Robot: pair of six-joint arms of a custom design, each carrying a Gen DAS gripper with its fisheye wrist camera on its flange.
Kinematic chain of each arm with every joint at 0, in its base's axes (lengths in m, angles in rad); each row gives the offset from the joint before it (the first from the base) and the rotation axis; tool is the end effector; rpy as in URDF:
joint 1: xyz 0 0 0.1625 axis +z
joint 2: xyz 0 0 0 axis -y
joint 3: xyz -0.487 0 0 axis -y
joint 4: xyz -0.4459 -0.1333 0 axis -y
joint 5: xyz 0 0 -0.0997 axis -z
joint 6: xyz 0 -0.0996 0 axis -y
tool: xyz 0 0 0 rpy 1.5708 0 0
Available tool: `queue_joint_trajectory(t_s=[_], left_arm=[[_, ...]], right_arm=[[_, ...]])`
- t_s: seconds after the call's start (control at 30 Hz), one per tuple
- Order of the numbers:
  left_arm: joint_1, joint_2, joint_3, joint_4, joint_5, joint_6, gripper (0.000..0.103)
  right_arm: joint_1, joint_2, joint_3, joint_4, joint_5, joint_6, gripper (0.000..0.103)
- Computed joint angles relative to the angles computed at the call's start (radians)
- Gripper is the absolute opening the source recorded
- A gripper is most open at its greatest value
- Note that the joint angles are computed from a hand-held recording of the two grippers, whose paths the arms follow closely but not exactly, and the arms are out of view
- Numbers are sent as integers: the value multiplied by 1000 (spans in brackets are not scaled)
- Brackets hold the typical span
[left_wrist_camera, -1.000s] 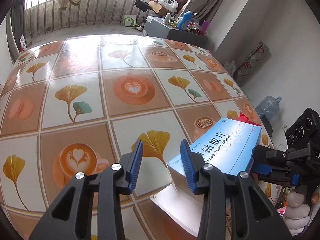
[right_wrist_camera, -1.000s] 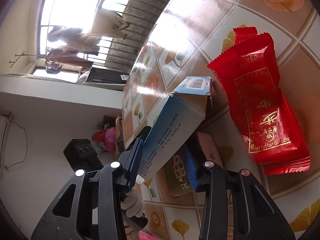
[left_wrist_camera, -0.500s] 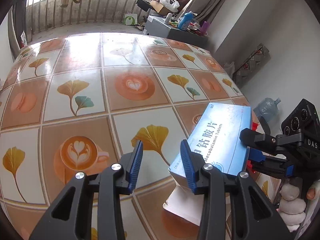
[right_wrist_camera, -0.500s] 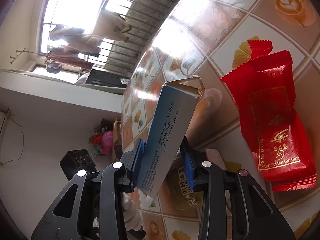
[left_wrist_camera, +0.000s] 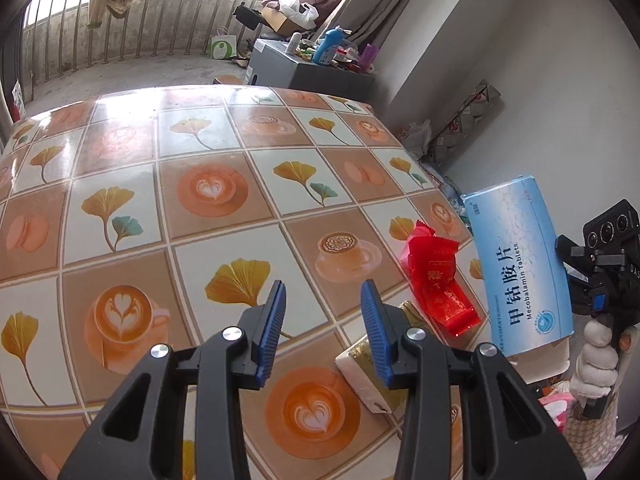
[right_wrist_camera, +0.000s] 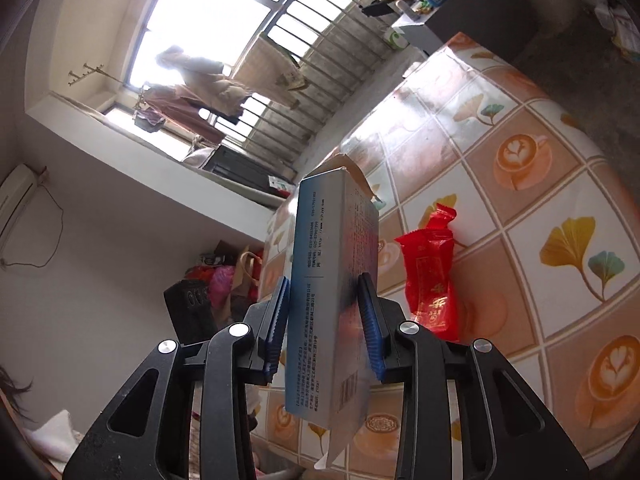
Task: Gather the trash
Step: 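Grasp the blue medicine box with the right tool and lift it, then grasp the gold tissue pack with the left tool while the right tool holds the box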
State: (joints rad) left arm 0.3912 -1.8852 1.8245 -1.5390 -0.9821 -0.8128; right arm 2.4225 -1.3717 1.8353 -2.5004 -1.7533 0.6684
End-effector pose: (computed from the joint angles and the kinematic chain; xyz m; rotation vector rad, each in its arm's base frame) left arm -0.2947 -0.3256 0.5728 0.4906 2.7112 -0.7228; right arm 0.5486 -0.3271 0.3978 -0.2009 2.8677 -0.6755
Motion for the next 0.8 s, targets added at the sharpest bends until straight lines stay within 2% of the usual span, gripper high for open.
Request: queue_joint_trajectory(t_s=[0.17,0.33,0.5,0.67,0.8], left_arm=[[32,43,19,-13,-20,33,38],[60,43,29,-18,-99,18,37],[35,4,31,17,-163,-31,37],[2,-39,42,10,-229,-75,38],[-34,-30,36,28,-197,-91,55]], right_arm=[[19,-41,49,44,23,46,32],[34,-21,71,89,18,69,32],[38,21,40,140,-24,58,31],[26,24,38,128,-7,41,31],[26,9,48,132,-2,39,31]])
